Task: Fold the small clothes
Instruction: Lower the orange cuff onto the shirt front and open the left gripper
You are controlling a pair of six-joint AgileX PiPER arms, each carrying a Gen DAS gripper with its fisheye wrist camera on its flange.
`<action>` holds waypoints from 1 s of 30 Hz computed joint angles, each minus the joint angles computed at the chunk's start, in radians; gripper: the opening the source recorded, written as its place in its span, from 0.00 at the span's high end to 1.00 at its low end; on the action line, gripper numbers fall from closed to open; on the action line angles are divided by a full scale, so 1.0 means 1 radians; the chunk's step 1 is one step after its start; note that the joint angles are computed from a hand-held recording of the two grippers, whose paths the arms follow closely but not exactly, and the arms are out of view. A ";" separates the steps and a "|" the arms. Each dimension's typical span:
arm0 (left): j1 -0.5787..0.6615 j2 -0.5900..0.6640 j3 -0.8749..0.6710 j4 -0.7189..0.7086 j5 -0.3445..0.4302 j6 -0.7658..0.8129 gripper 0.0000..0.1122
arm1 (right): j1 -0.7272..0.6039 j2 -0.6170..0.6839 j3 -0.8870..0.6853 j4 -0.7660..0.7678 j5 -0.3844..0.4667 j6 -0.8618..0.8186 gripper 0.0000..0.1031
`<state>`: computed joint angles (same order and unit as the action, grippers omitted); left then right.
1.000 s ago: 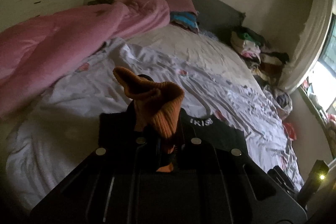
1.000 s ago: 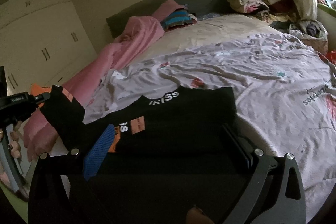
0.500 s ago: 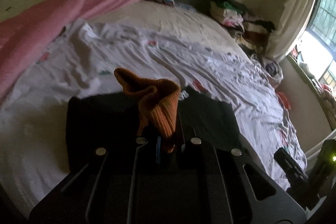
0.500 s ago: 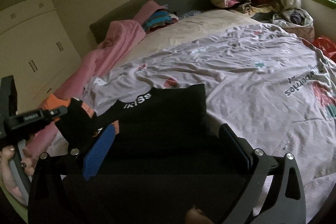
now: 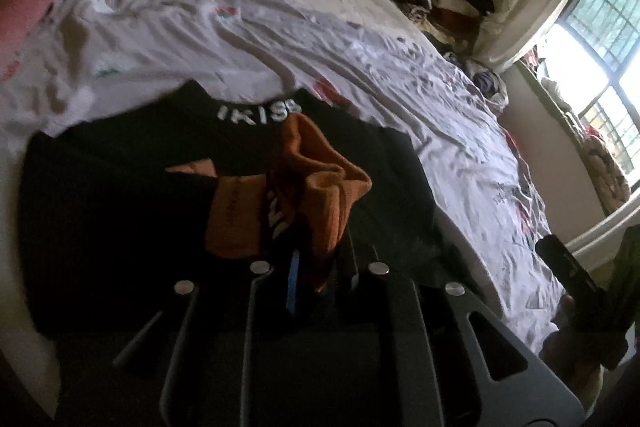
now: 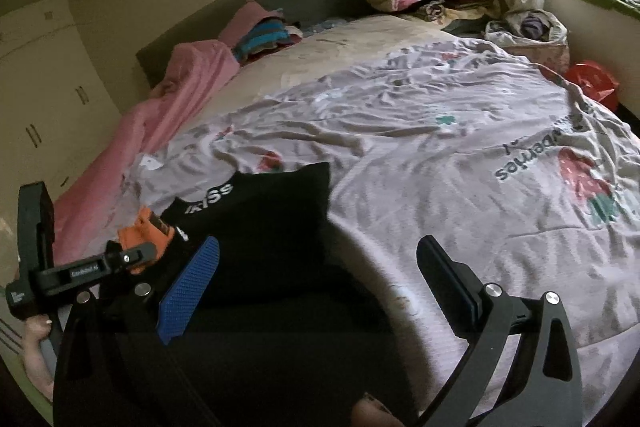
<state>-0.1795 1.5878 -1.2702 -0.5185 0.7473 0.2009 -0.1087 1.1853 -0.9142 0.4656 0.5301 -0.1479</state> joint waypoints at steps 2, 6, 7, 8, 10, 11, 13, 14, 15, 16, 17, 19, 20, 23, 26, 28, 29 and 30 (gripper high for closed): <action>-0.004 0.022 0.006 -0.030 -0.002 0.027 0.90 | -0.013 0.008 -0.001 -0.010 0.000 0.012 0.05; -0.002 0.034 0.022 -0.098 0.007 0.116 0.74 | -0.021 0.023 -0.012 -0.043 -0.001 0.041 0.05; 0.003 0.032 0.031 -0.132 0.013 0.157 0.67 | -0.019 0.027 -0.017 -0.057 0.000 0.054 0.05; 0.007 0.025 0.044 -0.155 0.011 0.188 0.63 | -0.017 0.032 -0.024 -0.069 0.000 0.063 0.05; 0.010 0.017 0.057 -0.174 0.009 0.215 0.62 | -0.009 0.048 -0.038 -0.090 -0.003 0.085 0.05; 0.015 0.014 0.060 -0.184 0.014 0.227 0.57 | -0.005 0.054 -0.042 -0.091 -0.002 0.087 0.05; 0.035 0.003 0.065 -0.220 0.029 0.269 0.49 | 0.014 0.075 -0.054 -0.095 -0.002 0.096 0.05; 0.042 -0.010 0.070 -0.212 0.018 0.268 0.49 | 0.027 0.085 -0.061 -0.106 -0.001 0.106 0.05; 0.048 -0.022 0.074 -0.191 0.004 0.254 0.48 | 0.046 0.099 -0.070 -0.110 0.001 0.109 0.05; 0.054 -0.029 0.072 -0.168 -0.007 0.237 0.45 | 0.071 0.123 -0.084 -0.105 0.004 0.102 0.05; 0.064 -0.039 0.071 -0.134 -0.024 0.211 0.39 | 0.093 0.143 -0.099 -0.113 0.006 0.106 0.05; 0.075 -0.049 0.062 -0.031 -0.056 0.132 0.35 | 0.143 0.186 -0.129 -0.118 0.009 0.100 0.05; 0.079 -0.055 0.063 0.026 -0.076 0.088 0.35 | 0.179 0.226 -0.157 -0.111 0.014 0.084 0.05; 0.124 -0.077 0.078 0.141 -0.126 -0.015 0.27 | 0.250 0.314 -0.225 -0.124 0.029 0.077 0.06; 0.169 -0.094 0.091 0.289 -0.180 -0.156 0.26 | 0.318 0.409 -0.301 -0.182 0.045 0.109 0.16; 0.200 -0.100 0.094 0.367 -0.203 -0.243 0.26 | 0.343 0.456 -0.342 -0.224 0.064 0.154 0.22; 0.229 -0.103 0.098 0.365 -0.216 -0.249 0.26 | 0.351 0.479 -0.356 -0.214 0.069 0.145 0.22; 0.253 -0.107 0.102 0.354 -0.225 -0.247 0.26 | 0.356 0.498 -0.364 -0.204 0.069 0.139 0.24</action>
<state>0.0739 1.4806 -1.1681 -0.1641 0.5221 -0.0466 0.2473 1.6828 -1.2782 0.2620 0.5994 -0.0093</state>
